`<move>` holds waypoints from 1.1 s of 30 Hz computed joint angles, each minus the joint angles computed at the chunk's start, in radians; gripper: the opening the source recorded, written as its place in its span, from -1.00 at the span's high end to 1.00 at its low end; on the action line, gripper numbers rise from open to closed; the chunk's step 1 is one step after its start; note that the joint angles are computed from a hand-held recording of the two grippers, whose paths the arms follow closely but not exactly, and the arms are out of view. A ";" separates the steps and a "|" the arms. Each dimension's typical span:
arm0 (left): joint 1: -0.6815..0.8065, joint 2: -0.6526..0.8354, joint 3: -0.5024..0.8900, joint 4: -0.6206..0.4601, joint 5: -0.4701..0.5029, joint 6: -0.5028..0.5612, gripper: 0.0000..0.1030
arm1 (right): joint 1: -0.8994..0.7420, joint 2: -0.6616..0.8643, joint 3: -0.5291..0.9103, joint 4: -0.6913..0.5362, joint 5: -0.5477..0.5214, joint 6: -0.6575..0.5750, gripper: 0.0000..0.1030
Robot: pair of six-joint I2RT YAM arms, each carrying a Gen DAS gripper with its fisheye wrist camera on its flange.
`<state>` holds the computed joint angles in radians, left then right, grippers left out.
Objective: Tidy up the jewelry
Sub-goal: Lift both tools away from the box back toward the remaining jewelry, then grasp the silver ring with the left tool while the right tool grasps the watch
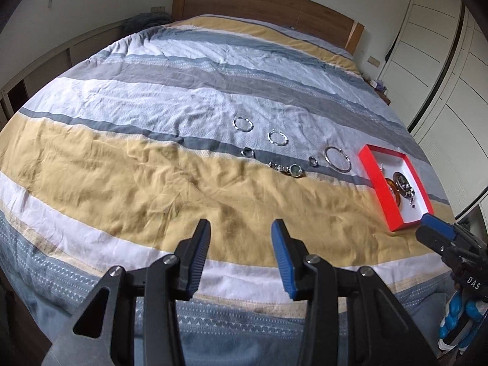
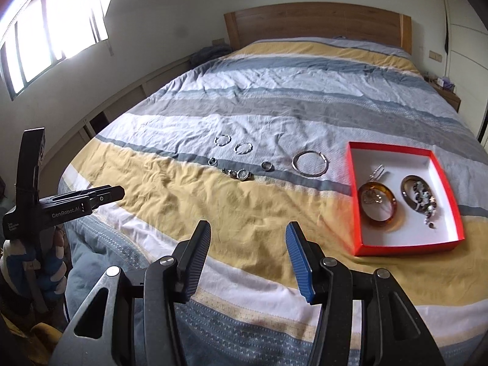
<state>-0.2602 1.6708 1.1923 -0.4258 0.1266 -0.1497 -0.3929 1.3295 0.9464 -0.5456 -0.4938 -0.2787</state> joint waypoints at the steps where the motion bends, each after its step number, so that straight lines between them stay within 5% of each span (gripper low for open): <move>1: 0.000 0.041 0.023 0.008 -0.002 -0.001 0.23 | 0.015 0.049 0.011 0.026 0.003 0.006 0.01; 12: 0.009 0.388 0.309 0.039 0.006 -0.008 0.23 | 0.089 0.460 0.197 0.211 0.005 0.076 0.01; 33: 0.000 0.721 0.697 0.009 0.070 0.012 0.23 | 0.185 0.747 0.398 0.290 -0.027 0.064 0.04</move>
<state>-0.2605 2.3920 1.8888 -0.4167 0.1963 -0.1378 -0.2083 2.0768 1.3444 -0.2556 -0.5211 -0.2147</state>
